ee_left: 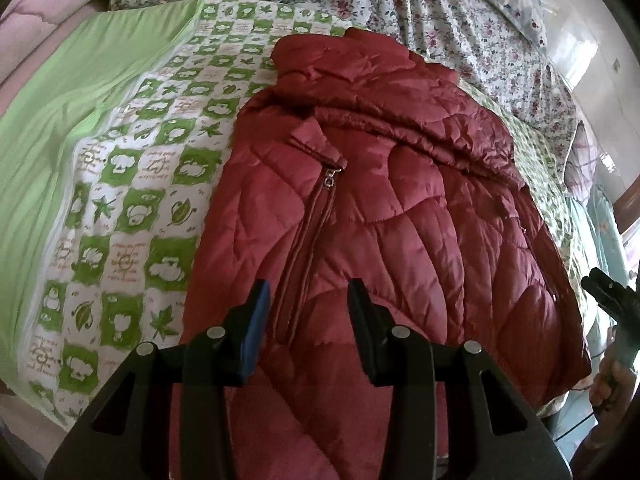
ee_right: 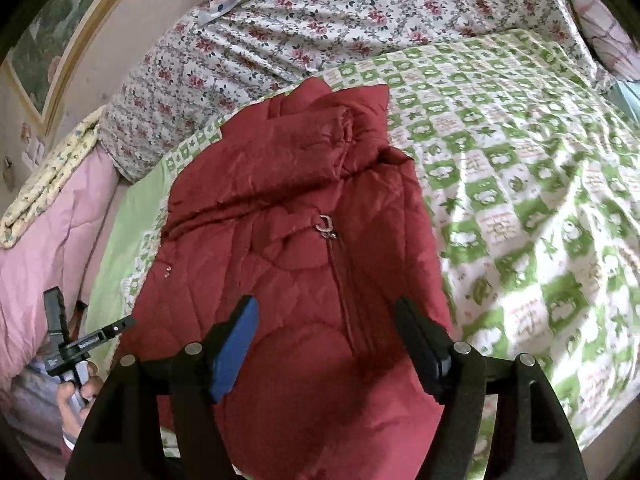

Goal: Fold large clothes

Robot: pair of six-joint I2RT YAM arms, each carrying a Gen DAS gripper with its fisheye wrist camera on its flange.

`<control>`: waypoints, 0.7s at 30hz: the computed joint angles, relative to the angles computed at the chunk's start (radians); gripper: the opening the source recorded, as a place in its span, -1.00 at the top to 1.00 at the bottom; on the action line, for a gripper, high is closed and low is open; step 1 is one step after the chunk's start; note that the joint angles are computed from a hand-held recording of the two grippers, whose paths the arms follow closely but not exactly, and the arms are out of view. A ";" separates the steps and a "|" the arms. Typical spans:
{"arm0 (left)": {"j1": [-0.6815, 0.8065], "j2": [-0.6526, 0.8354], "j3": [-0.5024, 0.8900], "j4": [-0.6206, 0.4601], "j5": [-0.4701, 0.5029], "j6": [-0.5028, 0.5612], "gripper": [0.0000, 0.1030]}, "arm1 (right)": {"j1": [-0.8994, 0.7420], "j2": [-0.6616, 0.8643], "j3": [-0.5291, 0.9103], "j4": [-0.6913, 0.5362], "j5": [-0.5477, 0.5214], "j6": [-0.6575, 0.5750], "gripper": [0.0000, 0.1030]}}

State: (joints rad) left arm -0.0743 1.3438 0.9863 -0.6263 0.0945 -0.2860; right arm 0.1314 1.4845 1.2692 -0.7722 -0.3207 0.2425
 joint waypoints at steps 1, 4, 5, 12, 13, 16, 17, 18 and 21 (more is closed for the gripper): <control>-0.001 -0.011 -0.006 -0.003 -0.007 0.000 0.14 | -0.002 -0.007 -0.005 -0.009 0.015 -0.007 -0.49; 0.001 -0.053 -0.031 -0.014 -0.030 0.004 0.06 | -0.009 -0.032 -0.026 -0.041 0.061 -0.019 -0.63; 0.007 -0.067 -0.038 -0.018 -0.028 0.006 0.06 | -0.010 -0.038 -0.034 -0.057 0.074 -0.024 -0.67; 0.045 -0.126 -0.072 -0.044 -0.036 0.022 -0.10 | -0.001 -0.078 -0.118 -0.080 0.063 -0.058 -0.67; 0.051 -0.132 -0.076 -0.048 -0.032 0.027 -0.10 | 0.000 -0.087 -0.132 -0.080 0.062 -0.061 -0.67; 0.064 -0.144 -0.093 -0.057 -0.036 0.034 -0.27 | -0.001 -0.119 -0.167 -0.083 0.068 -0.062 -0.67; 0.071 -0.151 -0.102 -0.058 -0.039 0.036 -0.28 | -0.001 -0.126 -0.173 -0.088 0.074 -0.068 -0.64; 0.081 -0.155 -0.111 -0.060 -0.034 0.040 -0.28 | -0.007 -0.140 -0.182 -0.097 0.079 -0.083 -0.62; 0.110 -0.166 -0.131 -0.068 -0.006 0.049 -0.28 | -0.030 -0.177 -0.205 -0.122 0.081 -0.121 -0.29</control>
State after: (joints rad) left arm 0.0356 1.1775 0.8553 -0.6945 0.0886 -0.2371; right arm 0.1015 1.3074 1.0639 -0.8945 -0.2394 0.1215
